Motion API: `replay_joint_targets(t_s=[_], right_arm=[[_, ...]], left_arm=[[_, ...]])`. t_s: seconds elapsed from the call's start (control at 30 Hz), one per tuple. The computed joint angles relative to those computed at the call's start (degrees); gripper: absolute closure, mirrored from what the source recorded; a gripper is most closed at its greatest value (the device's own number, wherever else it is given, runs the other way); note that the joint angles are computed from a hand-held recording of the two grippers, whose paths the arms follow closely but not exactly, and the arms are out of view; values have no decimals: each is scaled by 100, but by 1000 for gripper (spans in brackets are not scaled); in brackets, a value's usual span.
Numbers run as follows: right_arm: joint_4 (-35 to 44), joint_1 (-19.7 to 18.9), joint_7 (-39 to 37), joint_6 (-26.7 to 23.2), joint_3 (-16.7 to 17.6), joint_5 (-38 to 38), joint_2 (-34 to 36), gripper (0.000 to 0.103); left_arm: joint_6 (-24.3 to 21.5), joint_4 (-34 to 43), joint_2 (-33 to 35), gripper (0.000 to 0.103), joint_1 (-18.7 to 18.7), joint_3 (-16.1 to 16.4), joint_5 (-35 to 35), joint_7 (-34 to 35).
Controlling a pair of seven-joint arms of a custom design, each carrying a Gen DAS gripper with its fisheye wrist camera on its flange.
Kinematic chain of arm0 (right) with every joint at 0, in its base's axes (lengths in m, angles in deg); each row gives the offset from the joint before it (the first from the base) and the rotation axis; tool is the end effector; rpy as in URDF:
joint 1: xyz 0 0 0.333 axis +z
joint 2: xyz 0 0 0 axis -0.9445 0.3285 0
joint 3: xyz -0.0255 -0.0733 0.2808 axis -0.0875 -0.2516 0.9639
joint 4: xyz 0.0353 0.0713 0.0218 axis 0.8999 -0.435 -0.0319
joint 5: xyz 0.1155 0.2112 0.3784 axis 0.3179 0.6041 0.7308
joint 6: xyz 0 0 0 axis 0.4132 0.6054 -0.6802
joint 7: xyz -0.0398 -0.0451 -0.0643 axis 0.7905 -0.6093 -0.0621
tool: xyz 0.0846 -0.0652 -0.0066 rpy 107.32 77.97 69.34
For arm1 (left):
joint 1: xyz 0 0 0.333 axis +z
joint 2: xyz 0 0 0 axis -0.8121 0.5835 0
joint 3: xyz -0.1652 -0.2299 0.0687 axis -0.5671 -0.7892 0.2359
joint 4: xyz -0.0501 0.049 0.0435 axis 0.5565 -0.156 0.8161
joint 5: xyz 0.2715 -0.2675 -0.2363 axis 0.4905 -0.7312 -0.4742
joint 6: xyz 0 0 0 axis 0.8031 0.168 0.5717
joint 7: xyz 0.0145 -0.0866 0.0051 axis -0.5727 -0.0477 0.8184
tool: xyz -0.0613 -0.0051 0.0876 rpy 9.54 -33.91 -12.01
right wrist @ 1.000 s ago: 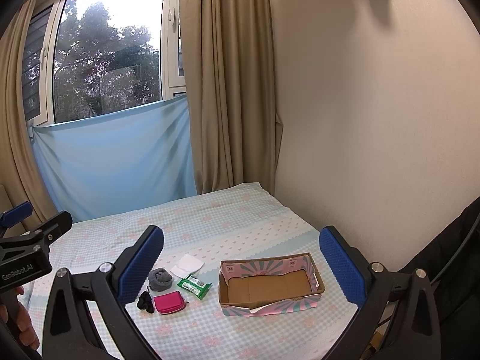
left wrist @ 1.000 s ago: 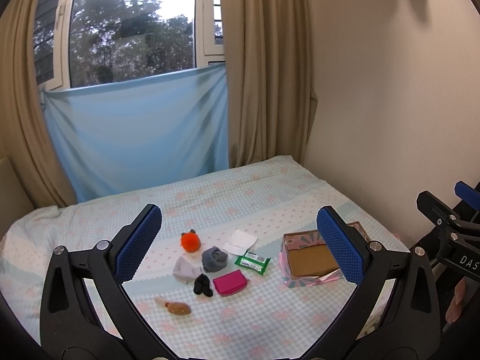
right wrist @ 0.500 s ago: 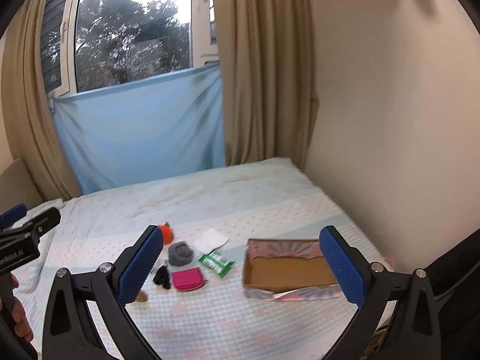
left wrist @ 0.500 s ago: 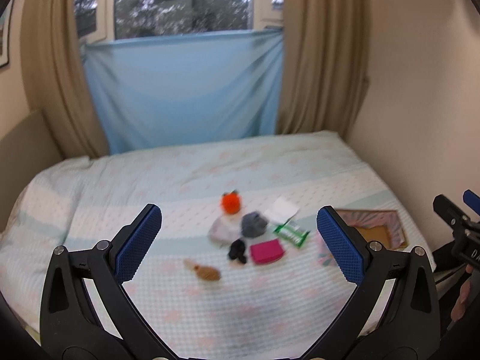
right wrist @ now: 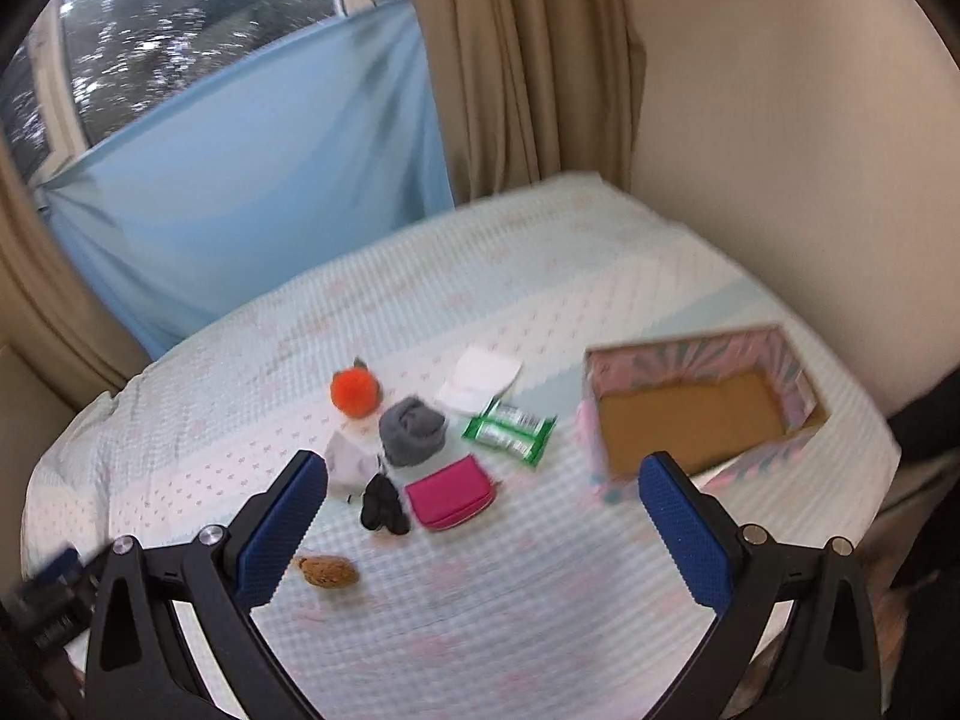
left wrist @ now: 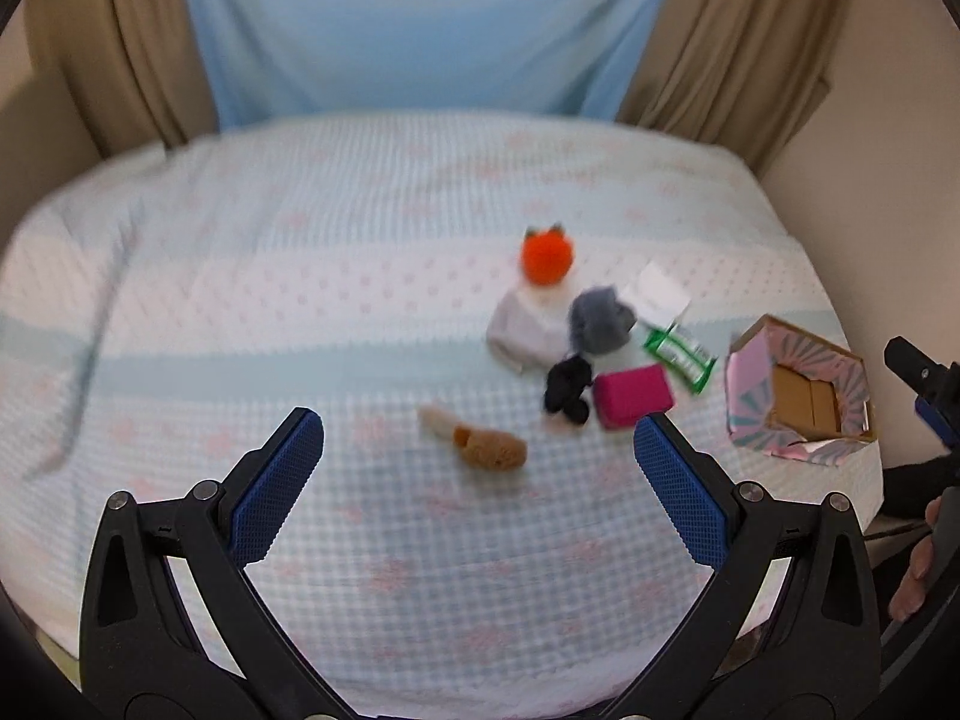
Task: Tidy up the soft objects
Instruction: 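Move the right tool to the magenta pouch while the left tool approaches the brown toy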
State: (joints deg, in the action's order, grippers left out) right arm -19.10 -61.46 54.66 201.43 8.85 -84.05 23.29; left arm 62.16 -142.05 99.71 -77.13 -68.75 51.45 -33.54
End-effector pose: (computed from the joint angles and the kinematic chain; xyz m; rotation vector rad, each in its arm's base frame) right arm 0.6750 0.1322 0.6926 -1.7015 1.9410 -0.4351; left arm 0.6526 -0.3721 0.6313 -2.1823 1.6225 -0.6384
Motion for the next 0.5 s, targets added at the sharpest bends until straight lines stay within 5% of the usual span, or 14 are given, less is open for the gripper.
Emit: replay_joint_targets(t_s=[0.2, 0.5], right_arm=[[819, 176, 837, -406, 67, -138, 1109, 0], [2386, 215, 1442, -1232, 95, -71, 2905, 0]], left_arm=[[211, 139, 739, 1, 398, -92, -866, 191], [287, 905, 1867, 1, 225, -59, -1059, 727]])
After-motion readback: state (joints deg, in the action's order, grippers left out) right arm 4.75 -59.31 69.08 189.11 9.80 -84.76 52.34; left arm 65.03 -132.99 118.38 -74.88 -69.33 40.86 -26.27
